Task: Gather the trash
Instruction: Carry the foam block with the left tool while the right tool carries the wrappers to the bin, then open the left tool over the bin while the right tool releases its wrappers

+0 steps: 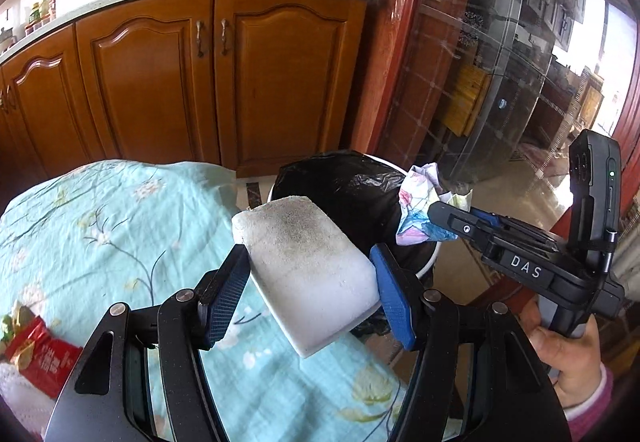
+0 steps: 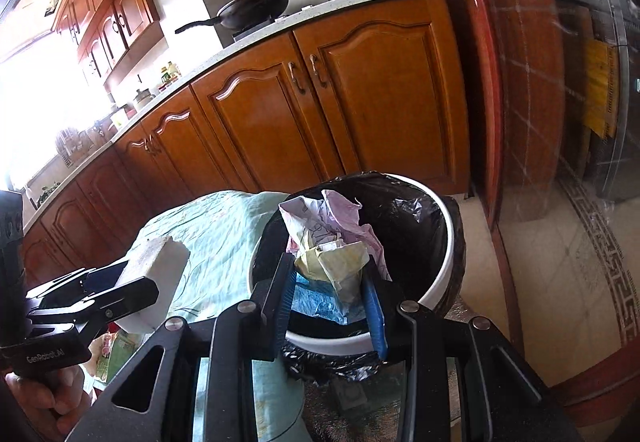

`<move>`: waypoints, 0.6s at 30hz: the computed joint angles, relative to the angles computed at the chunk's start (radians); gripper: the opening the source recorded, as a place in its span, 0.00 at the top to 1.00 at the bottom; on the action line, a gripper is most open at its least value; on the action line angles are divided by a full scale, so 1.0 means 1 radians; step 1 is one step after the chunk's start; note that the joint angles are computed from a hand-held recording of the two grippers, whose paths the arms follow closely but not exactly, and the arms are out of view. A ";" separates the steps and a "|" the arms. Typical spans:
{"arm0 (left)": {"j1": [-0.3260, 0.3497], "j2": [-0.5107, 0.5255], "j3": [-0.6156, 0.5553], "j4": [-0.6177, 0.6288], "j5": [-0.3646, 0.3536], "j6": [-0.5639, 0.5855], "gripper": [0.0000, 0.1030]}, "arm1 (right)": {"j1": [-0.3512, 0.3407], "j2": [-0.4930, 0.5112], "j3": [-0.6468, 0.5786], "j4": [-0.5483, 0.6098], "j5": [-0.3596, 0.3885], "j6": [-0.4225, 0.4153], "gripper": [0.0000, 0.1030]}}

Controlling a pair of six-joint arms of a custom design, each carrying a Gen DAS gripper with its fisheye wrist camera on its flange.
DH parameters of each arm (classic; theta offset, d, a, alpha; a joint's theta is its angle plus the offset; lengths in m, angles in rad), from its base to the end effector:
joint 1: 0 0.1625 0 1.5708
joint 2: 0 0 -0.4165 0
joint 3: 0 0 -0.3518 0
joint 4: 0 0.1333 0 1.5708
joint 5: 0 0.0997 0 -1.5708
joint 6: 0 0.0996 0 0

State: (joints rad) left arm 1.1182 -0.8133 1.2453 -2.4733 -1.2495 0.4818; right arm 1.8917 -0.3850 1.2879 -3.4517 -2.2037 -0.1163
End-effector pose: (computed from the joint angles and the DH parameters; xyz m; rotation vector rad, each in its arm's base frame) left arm -0.1743 -0.7352 0.2788 1.1408 2.4981 -0.6512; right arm 0.2997 -0.6657 0.0805 0.1081 -2.3433 1.3005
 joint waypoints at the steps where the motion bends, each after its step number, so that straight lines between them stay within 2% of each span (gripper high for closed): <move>1: -0.005 0.015 -0.016 0.006 0.003 0.002 0.39 | -0.007 -0.007 0.000 0.013 0.005 0.005 0.68; 9: -0.022 0.129 -0.146 0.073 0.057 0.004 0.39 | -0.046 -0.031 -0.016 0.093 0.032 0.026 0.68; 18: -0.024 0.212 -0.241 0.160 0.102 0.011 0.37 | -0.075 -0.048 -0.040 0.179 0.067 0.043 0.68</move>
State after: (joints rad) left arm 1.0938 -0.6013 1.0043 -2.3133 -1.1476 0.4924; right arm 1.8165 -0.4327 1.2480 -3.2722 -2.1371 -0.0731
